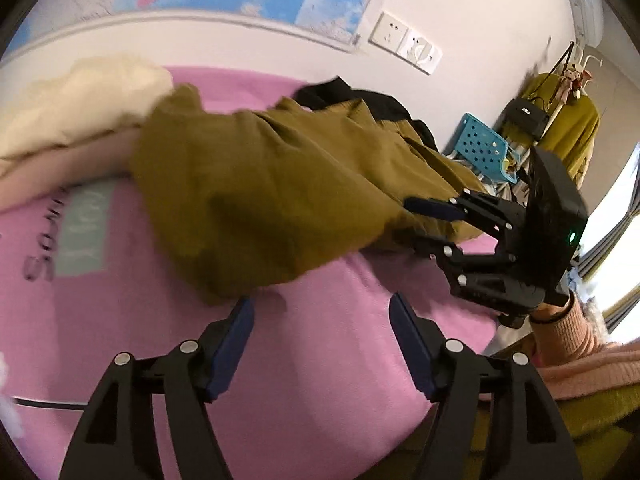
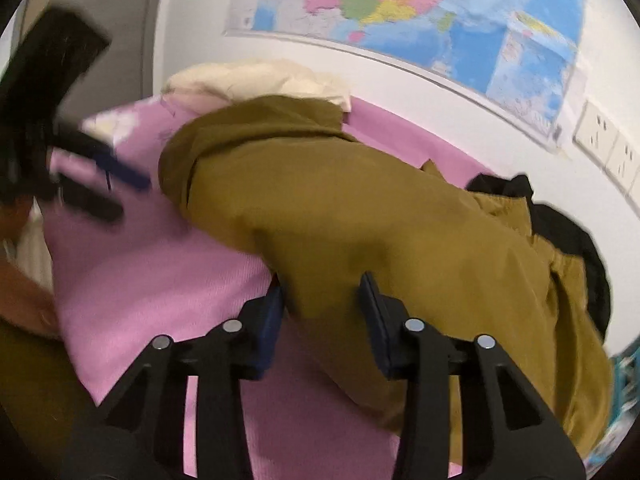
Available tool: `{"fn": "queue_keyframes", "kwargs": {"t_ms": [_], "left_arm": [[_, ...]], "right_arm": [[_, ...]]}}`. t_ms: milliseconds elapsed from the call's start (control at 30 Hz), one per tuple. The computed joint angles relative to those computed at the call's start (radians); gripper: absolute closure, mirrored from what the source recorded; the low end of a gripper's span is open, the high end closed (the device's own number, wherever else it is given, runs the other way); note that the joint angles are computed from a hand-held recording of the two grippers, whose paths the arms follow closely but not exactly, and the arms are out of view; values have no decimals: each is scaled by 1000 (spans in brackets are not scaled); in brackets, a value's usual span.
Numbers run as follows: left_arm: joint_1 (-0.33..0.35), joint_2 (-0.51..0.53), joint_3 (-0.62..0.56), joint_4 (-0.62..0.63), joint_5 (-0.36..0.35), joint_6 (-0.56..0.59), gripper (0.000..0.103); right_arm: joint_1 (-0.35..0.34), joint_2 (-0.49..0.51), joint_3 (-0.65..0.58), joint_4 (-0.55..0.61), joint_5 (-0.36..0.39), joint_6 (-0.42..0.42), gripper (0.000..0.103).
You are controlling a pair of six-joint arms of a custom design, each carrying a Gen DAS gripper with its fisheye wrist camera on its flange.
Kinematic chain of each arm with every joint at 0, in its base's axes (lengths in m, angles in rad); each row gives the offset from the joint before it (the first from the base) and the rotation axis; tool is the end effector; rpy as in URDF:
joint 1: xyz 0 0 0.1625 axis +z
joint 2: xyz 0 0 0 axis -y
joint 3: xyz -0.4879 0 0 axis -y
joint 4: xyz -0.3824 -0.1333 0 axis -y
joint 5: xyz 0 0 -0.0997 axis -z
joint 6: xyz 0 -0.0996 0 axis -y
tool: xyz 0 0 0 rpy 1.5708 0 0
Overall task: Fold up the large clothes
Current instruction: 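Press the folded jacket flat with the right gripper while the left gripper smooths it, then grasp the olive jacket bundle with both grippers from its sides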
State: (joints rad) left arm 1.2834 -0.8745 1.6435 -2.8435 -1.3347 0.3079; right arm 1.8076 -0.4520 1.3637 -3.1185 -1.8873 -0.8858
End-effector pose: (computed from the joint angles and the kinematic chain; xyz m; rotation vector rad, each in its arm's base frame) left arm -0.0544 -0.7366 0.2342 0.7436 2.7171 -0.7211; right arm 0.2894 -0.7629 0.0564 1.2521 -2.2447 0.6702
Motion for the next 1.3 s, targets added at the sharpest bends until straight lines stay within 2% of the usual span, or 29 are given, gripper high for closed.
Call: {"fn": "queue_keyframes", "kwargs": {"t_ms": [133,233,333,433,533,600,700,733,767,867,900,967,1033,1100,1133,1200,1233,1300], "left_arm": [[1,47,-55,60,-27,-62,36],[2,73,-86,86,-50,-93,36],[0,100,-121,109,-60,-122,35],[4,119,-148,99,-70,-165,33],[25,137,-188,108,-128,-258,33],[32,143,-198,89,-147,-306,33],[21,136,-156,-21,-123,-366,34],[5,135,-142,-49,-75,-348,34],[1,135,-140,-55,-61,-341,34],[0,139,-147,-38,-49,-339,35],[0,139,-148,-33,-45,-328,35],[-3,137,-152,-16,-37,-307,36],[-4,131,-150,-11,-39,-288,36],[1,126,-149,-1,-53,-278,36],[4,124,-148,0,-63,-279,36],[6,123,-148,2,-71,-284,36],[6,122,-147,1,-72,-287,36],[6,118,-137,-10,-73,-290,36]], "right_arm": [[-10,-35,38,-2,29,58,51],[-19,-63,69,-1,41,98,49],[-37,-91,88,25,58,172,47],[-63,-128,119,56,114,268,46],[-91,-165,152,79,178,369,44],[-113,-194,173,110,235,447,40],[-152,-239,213,140,324,562,35],[-161,-249,223,143,334,589,30],[-172,-260,235,143,339,628,27],[-189,-280,261,124,320,693,30],[-180,-280,263,115,283,678,32],[-144,-274,266,85,226,573,33],[-89,-244,251,16,163,400,33],[-50,-203,214,-6,119,244,30],[-27,-166,179,-18,86,141,30],[-1,-99,118,-37,31,-3,30],[10,-57,77,-44,-6,-84,35],[20,7,12,-42,-70,-182,63]]}}
